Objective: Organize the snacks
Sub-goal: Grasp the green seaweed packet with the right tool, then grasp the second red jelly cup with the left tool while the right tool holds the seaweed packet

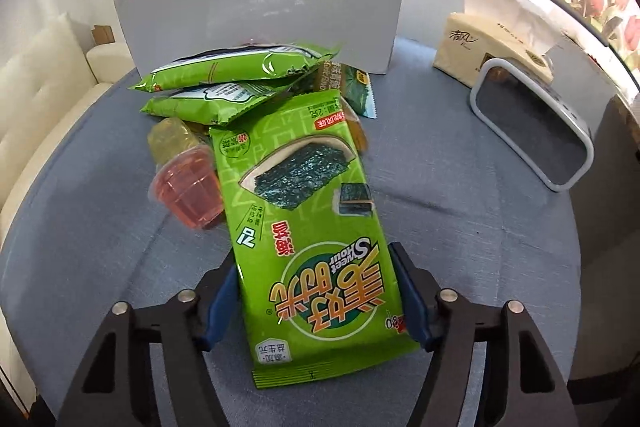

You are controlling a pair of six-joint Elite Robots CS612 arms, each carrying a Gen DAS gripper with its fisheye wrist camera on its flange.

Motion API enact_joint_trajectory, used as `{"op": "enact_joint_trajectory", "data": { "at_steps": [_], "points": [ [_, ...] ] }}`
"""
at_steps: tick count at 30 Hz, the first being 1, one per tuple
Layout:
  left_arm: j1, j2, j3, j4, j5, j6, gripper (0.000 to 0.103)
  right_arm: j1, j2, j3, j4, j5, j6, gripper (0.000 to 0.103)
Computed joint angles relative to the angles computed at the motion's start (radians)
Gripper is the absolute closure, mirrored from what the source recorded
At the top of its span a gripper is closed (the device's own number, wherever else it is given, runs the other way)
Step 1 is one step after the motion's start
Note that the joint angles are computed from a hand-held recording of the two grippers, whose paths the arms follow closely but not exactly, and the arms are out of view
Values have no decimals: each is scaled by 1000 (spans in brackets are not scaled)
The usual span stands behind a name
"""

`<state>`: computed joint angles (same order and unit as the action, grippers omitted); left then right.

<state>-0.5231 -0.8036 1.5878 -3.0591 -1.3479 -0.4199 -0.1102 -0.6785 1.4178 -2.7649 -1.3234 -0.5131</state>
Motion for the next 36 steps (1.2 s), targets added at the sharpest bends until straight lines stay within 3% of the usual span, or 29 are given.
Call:
{"op": "enact_joint_trajectory", "data": {
  "at_steps": [3,7,13,15,19,24,27,28,31,36],
  "points": [
    [-1,12,-12,-4,-3,17,0,-11,-17,19,-2,14,13,30],
    [6,46,-58,23,-58,36,0,-28,-61,75,-27,24,26,30],
    [7,141,-182,63,-88,107,1,-68,-115,150,-67,41,68,30],
    [7,169,-235,127,-96,135,3,-84,-129,168,-79,44,76,30],
    [19,228,-337,230,-162,139,18,-108,-155,202,-106,59,93,30],
    [16,270,-411,321,-141,180,20,-126,-171,227,-120,82,101,30],
    [12,277,-425,325,-105,179,33,-129,-170,232,-124,82,105,30],
    [13,278,-431,333,-95,176,45,-131,-169,232,-123,87,107,30],
    [14,271,-431,359,-90,178,61,-133,-164,227,-113,96,111,30],
    [20,246,-385,319,-114,171,64,-132,-159,221,-115,106,112,30]
  ]
}}
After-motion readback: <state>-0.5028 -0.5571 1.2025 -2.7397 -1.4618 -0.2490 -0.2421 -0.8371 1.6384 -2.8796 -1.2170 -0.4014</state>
